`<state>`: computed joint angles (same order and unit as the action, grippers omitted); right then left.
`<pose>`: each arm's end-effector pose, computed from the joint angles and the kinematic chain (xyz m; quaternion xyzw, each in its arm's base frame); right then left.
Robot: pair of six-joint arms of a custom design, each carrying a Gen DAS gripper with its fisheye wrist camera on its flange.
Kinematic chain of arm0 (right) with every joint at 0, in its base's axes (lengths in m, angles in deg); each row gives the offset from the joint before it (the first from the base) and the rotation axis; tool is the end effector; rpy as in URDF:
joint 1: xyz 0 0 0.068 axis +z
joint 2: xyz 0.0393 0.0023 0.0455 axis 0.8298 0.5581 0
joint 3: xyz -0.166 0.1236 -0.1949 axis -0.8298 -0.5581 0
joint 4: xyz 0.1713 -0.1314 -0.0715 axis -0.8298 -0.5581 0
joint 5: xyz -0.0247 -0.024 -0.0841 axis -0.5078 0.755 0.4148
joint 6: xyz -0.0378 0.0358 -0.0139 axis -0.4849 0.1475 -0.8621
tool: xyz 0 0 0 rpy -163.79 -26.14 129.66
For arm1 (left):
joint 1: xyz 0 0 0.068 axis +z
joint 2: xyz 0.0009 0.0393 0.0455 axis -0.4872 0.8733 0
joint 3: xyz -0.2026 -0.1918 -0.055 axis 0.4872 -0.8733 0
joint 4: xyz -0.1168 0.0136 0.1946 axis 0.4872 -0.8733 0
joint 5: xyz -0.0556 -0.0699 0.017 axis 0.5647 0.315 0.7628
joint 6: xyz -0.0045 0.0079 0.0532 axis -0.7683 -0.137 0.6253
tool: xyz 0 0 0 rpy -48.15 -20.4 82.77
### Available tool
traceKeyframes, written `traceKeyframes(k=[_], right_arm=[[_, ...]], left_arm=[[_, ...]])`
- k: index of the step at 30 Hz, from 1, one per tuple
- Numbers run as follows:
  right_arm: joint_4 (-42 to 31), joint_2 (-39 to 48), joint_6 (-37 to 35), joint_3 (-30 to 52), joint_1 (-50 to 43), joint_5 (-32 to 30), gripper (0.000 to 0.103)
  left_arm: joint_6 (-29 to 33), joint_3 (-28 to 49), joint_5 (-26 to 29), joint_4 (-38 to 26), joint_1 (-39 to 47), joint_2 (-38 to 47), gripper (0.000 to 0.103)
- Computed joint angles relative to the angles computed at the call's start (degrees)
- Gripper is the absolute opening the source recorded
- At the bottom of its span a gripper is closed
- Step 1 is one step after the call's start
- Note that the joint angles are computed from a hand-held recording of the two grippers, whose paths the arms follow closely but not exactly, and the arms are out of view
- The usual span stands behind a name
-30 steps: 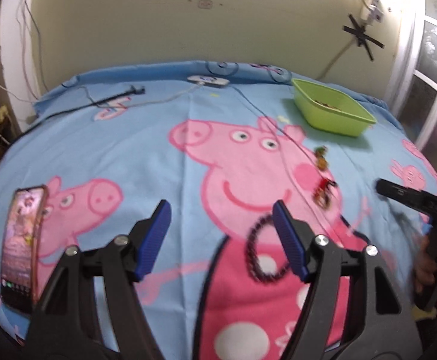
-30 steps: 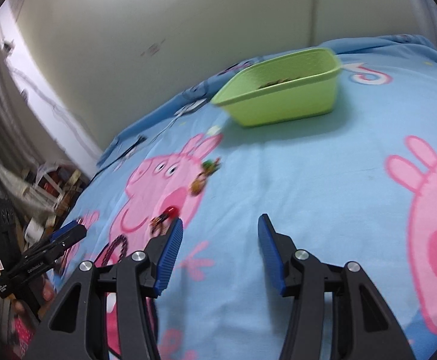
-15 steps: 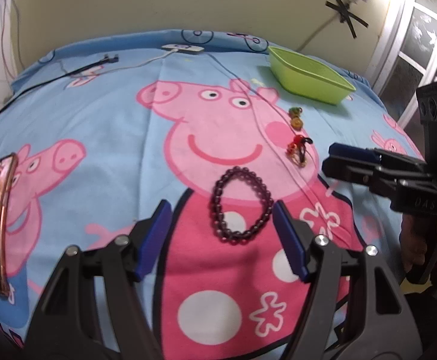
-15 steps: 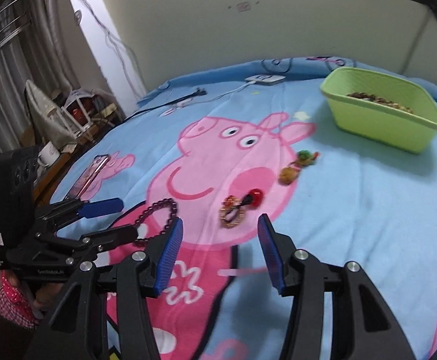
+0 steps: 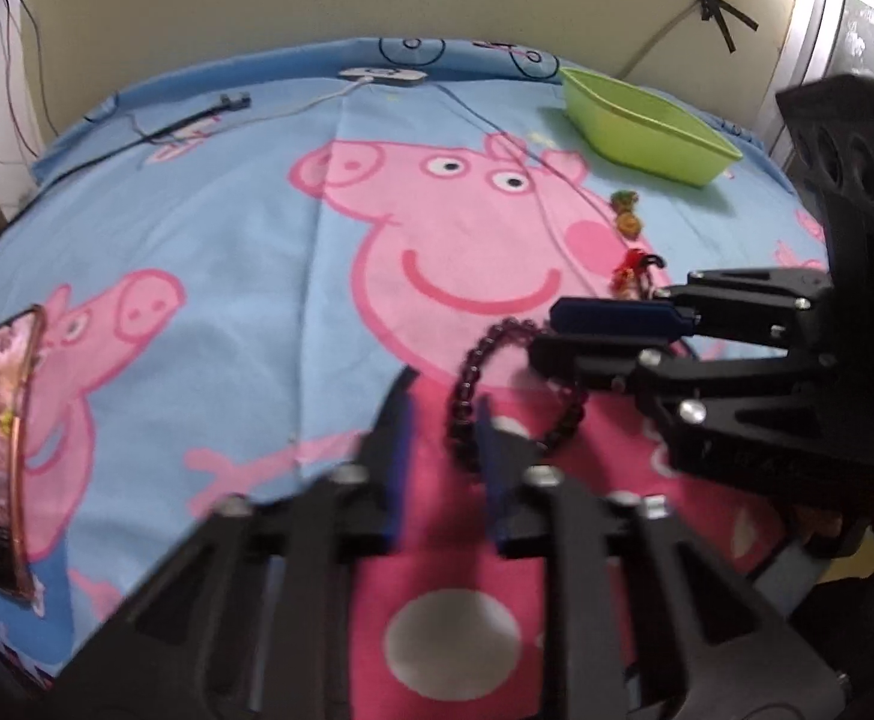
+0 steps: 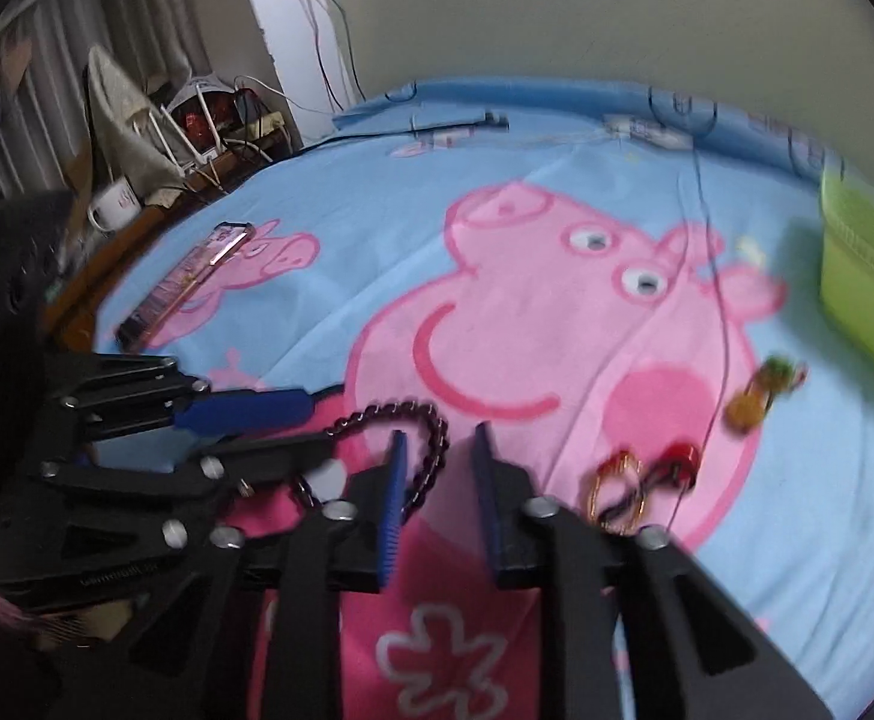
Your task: Organize jewelry
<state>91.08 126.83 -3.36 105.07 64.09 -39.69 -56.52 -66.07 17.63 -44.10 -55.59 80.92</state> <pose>0.2162 0.0434 0.1683 -0.2017 0.8891 0.1661 0.3759 0.1579 -0.0806 0.1749 0.1817 0.9258 -0.1130 0.3116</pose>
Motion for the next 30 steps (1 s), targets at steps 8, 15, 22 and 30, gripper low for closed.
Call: traceKeyframes(k=[8,15,22,30], right_arm=[[0.5,-3.9,-0.5,-0.2,5.5,0.2,0.0],[-8.2,-4.2,-1.3,12.5,-22.8,-20.9,0.0],[-9.1,8.8,2.1,26.5,-42.5,-27.6,0.0],[-7.2,24.7,6.1,35.4,-45.7,-18.8,0.0]], left_arm=[[2.5,4.3,9.0,-5.7,9.0,-1.0,0.007],[-0.6,29.5,6.3,-9.4,-1.9,12.1,0.007],[-2.5,65.3,9.1,-16.1,-11.3,39.4,0.007],[0.5,96.3,0.2,-36.3,-16.5,60.9,0.014]])
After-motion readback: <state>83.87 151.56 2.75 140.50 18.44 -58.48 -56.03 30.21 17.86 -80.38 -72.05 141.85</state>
